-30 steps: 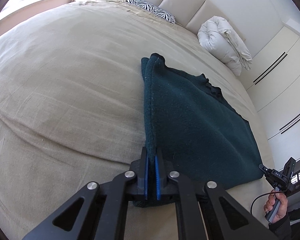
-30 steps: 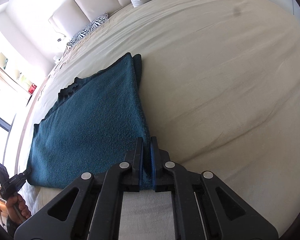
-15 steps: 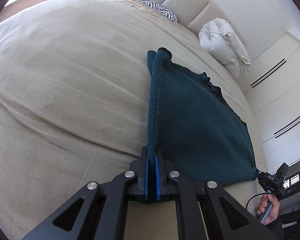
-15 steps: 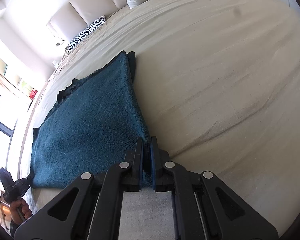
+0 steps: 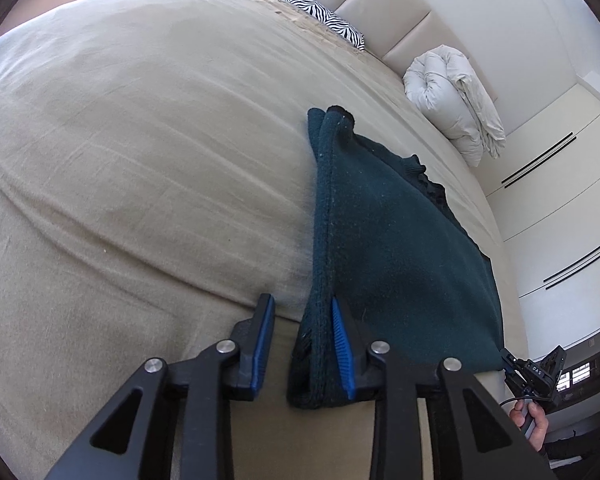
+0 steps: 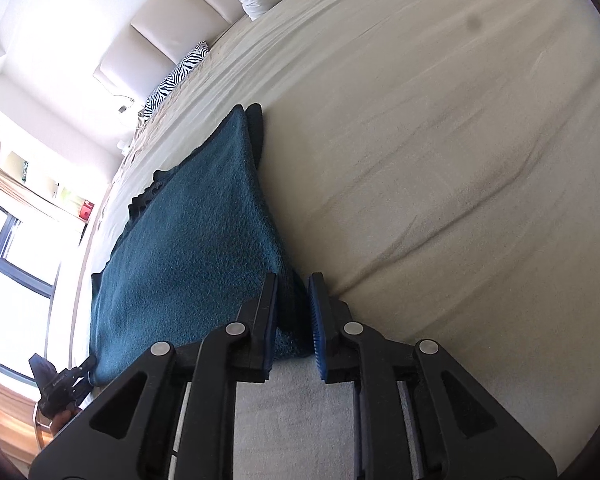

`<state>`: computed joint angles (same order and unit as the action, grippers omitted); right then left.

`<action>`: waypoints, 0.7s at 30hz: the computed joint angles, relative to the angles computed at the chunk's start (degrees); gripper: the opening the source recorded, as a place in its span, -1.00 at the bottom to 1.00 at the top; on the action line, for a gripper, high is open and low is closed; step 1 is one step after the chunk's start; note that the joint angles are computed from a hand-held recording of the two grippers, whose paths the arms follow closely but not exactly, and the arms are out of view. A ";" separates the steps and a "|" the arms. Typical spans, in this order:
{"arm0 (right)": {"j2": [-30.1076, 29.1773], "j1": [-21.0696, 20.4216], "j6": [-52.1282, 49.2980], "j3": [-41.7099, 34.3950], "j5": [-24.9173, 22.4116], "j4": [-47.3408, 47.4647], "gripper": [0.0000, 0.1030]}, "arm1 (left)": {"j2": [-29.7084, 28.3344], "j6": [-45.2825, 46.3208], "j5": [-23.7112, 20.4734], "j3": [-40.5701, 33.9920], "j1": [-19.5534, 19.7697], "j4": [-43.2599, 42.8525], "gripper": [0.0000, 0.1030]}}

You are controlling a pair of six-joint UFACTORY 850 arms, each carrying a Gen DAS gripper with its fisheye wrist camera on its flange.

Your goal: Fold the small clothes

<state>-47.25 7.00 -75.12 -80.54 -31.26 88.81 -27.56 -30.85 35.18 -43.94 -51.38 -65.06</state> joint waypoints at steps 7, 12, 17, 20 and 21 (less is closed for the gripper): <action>6.73 -0.02 -10.66 6.32 3.26 12.18 -0.66 | 3.53 34.72 8.01 -5.34 -3.02 -28.58 0.01; 5.24 3.74 -5.15 0.59 -3.15 6.32 -0.66 | -0.79 47.89 5.60 -14.37 1.42 -26.96 0.05; -3.62 10.25 6.69 -14.24 -8.14 -2.05 -0.66 | -7.75 59.05 -0.32 -23.84 7.30 -29.65 0.08; -11.81 13.33 17.63 -26.48 -10.89 -8.38 -0.66 | -10.93 65.99 -0.20 -27.71 9.67 -33.66 0.08; -14.70 14.20 20.93 -30.73 -12.18 -10.06 -0.66 | -11.64 67.01 -0.17 -28.30 10.37 -34.50 0.08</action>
